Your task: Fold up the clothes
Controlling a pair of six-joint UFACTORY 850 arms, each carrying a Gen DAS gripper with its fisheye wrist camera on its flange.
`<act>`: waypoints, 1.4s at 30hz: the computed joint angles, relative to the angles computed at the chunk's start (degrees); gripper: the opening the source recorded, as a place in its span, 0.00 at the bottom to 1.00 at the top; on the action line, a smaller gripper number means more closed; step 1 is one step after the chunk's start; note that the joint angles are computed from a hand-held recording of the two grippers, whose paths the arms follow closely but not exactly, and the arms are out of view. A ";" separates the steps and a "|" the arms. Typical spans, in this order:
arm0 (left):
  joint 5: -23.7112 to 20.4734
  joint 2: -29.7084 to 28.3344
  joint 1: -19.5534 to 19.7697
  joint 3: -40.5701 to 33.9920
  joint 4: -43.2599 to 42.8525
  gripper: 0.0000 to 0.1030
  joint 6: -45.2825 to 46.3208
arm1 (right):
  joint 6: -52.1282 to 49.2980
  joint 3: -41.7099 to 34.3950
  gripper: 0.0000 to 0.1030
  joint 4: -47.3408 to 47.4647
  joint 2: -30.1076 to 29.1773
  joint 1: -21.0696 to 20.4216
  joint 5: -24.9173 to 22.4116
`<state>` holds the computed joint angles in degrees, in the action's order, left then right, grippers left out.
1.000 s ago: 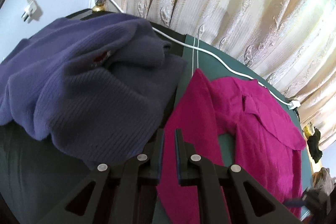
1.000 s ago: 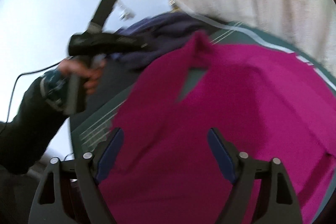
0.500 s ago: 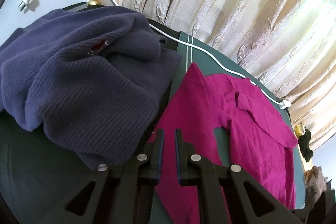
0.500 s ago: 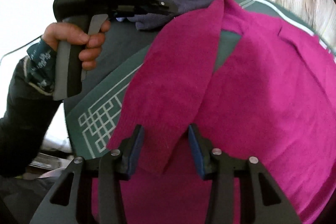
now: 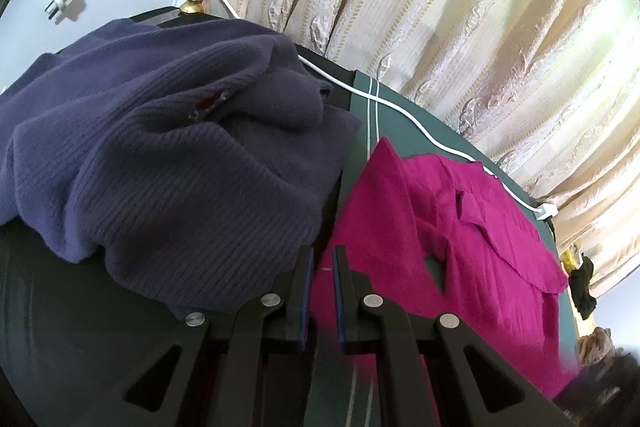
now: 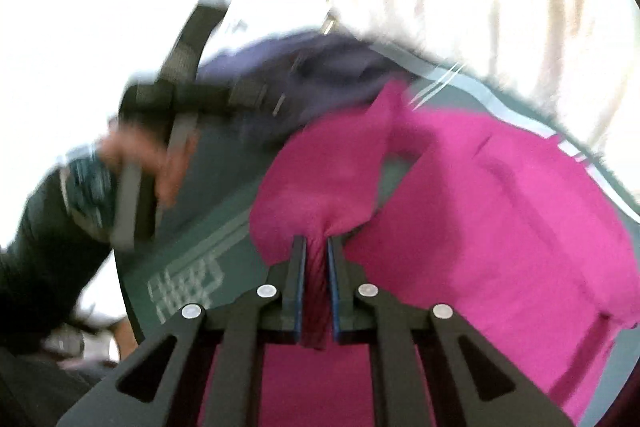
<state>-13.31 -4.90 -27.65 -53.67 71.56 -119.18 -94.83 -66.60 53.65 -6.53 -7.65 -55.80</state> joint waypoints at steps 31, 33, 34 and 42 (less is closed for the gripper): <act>-8.61 -34.96 -4.43 -45.59 -51.31 0.10 72.40 | 25.34 -42.40 0.16 -6.32 -31.02 -12.42 16.57; -9.78 -34.89 -4.48 -45.68 -48.69 0.10 70.09 | 27.93 -43.98 0.19 -9.18 -32.55 -12.78 18.80; -10.51 -34.75 -4.57 -45.48 -45.91 0.10 67.54 | 30.30 -44.85 0.20 -11.17 -33.29 -13.02 20.21; -15.07 -33.30 -4.64 -43.02 -31.65 0.10 53.80 | 32.47 -44.52 0.47 -12.47 -33.59 -14.37 16.92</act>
<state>-28.38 -38.20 -32.29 -96.68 39.90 -65.38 -62.35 -111.12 41.19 -40.13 -22.02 -38.88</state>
